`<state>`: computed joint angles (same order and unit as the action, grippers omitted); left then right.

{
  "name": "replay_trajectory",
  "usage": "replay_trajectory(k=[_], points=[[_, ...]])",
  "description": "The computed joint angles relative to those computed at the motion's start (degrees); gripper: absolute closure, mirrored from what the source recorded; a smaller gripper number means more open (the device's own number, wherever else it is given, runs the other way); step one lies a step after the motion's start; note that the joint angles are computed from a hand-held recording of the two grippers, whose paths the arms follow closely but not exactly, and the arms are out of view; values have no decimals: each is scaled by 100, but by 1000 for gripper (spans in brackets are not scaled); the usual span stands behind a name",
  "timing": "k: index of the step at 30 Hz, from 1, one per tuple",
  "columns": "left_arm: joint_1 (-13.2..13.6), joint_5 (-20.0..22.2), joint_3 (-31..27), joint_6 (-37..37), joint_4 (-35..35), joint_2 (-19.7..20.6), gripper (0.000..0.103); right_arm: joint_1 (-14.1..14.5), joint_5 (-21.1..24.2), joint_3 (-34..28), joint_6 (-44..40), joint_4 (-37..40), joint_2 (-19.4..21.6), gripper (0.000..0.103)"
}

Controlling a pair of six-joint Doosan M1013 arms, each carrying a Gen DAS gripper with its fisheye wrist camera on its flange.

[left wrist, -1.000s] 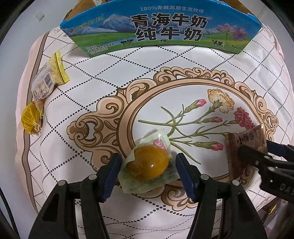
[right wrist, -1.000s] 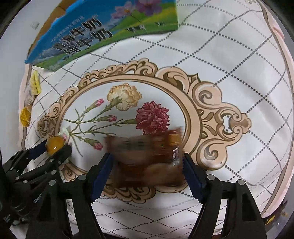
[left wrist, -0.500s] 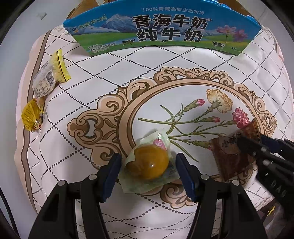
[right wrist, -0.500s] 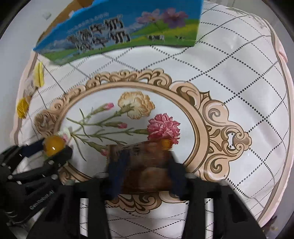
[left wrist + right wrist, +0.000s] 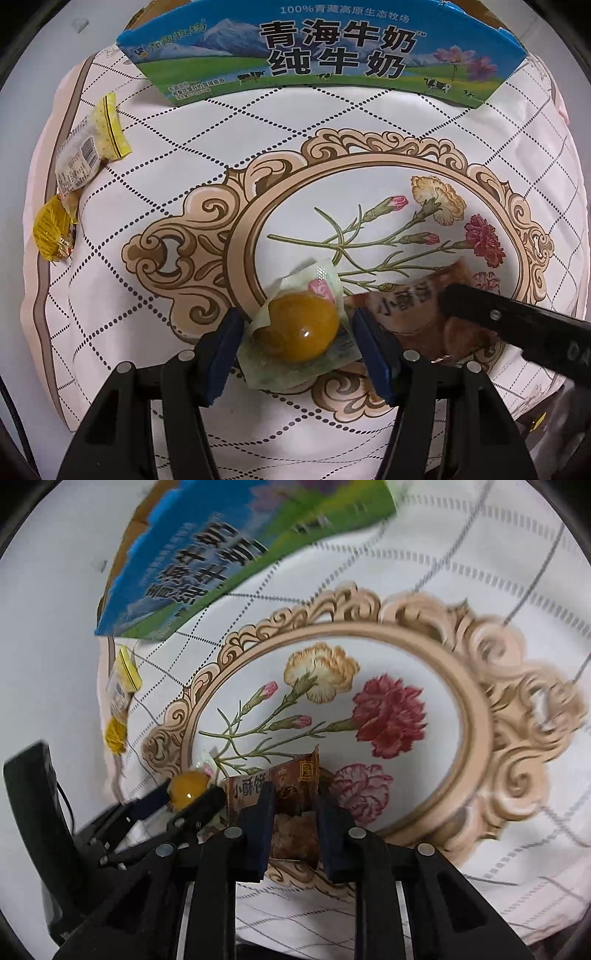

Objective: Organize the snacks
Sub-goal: 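Lift the egg with the left tool while the right tool lifts the cookie pack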

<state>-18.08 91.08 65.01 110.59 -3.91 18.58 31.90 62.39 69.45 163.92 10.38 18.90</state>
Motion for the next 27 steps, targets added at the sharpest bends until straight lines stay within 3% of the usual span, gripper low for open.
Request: replay_trajectory(k=[1, 6, 16, 19, 23, 27], points=[[0, -4, -5, 0, 4, 4, 44, -11, -214, 114, 40, 66, -40, 78], [31, 71, -118, -14, -46, 71, 44, 37, -236, 94, 184, -111, -76, 86], [124, 330, -858, -20, -350, 318, 50, 206, 537, -655, 169, -1320, -12, 91], [121, 369, -1147, 9, -421, 439, 64, 173, 629, -851, 64, -1498, 10, 91], [162, 484, -1403, -58, -623, 557, 65, 151, 742, -1076, -78, -1675, 47, 91], [262, 945, -1713, -261, -962, 819, 65, 147, 935, -1228, -178, -1813, 99, 91]])
